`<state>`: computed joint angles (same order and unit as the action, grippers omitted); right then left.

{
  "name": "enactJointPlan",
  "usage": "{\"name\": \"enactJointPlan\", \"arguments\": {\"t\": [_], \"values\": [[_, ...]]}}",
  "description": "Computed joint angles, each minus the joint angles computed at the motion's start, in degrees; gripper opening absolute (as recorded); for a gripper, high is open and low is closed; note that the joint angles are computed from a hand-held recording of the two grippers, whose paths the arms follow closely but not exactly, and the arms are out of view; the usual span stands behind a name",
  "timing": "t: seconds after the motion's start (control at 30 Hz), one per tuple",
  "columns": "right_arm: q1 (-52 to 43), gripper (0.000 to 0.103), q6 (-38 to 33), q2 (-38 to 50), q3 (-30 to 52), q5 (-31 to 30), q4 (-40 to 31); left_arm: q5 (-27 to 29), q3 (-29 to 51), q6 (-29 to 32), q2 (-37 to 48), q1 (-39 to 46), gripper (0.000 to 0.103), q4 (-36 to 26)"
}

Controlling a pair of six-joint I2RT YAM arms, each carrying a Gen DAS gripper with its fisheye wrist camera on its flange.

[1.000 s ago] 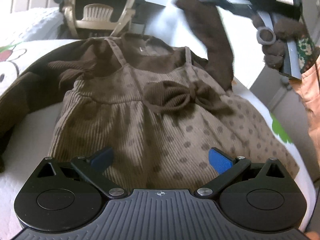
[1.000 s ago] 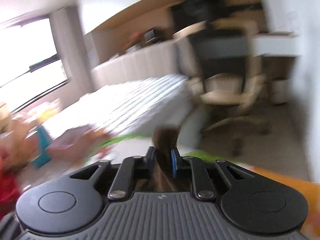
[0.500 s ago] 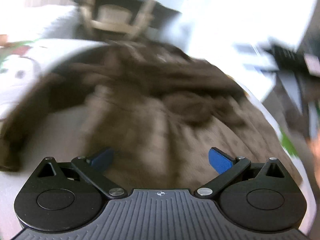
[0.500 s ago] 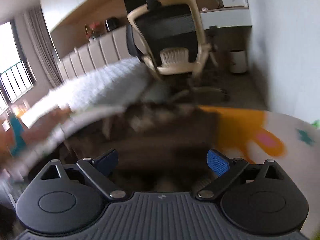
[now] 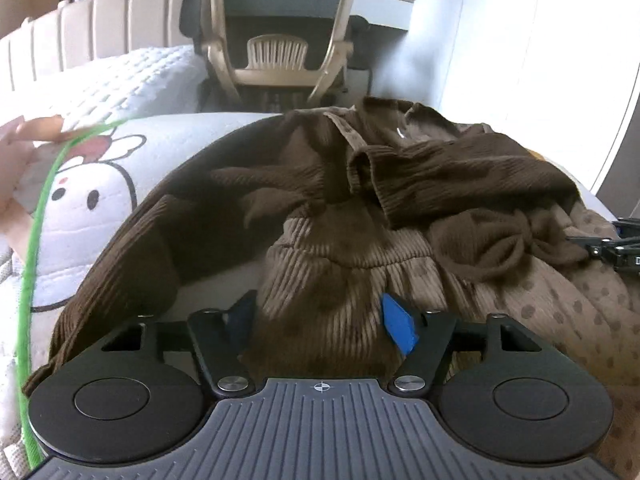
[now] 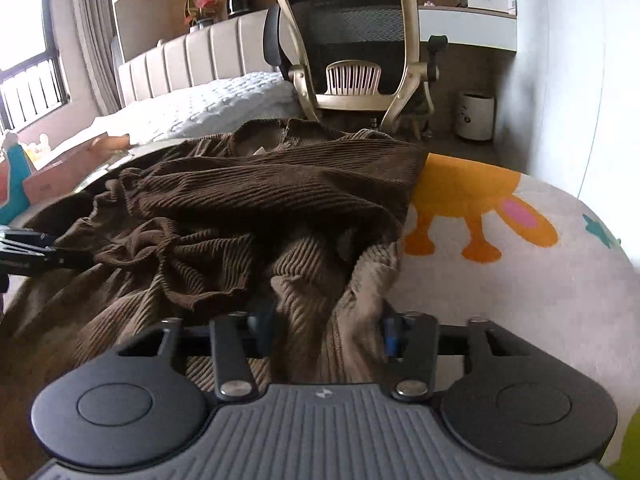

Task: Fold clothes

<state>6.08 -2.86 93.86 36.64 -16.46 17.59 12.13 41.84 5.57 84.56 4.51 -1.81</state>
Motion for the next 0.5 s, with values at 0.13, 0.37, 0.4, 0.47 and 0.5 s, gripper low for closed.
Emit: {"name": "enactJointPlan", "arguments": {"t": [0.13,0.37,0.4,0.47,0.5], "values": [[-0.29,0.033,0.73,-3.68,-3.81,-0.81,-0.15,-0.01,-3.52,-0.09,-3.54,0.98,0.033,0.62],[-6.35,0.028,-7.11,-22.17,-13.46,-6.16,-14.83,6.24,-7.13,8.53,-16.41,6.22,0.024,-15.5],[-7.74,0.028,-9.34,-25.65,-14.69,-6.9,-18.15,7.13,-7.62,10.76,-18.98,7.01,0.024,-18.97],[-10.59,0.031,-13.31,-31.25,-15.8,-8.5,-24.29,9.15,-8.24,15.72,-23.89,8.65,0.025,-26.26],[-12.08,0.032,-14.97,-33.43,-15.84,-9.41,-26.85,10.12,-8.38,18.36,-26.24,9.58,0.028,-30.08]]}}
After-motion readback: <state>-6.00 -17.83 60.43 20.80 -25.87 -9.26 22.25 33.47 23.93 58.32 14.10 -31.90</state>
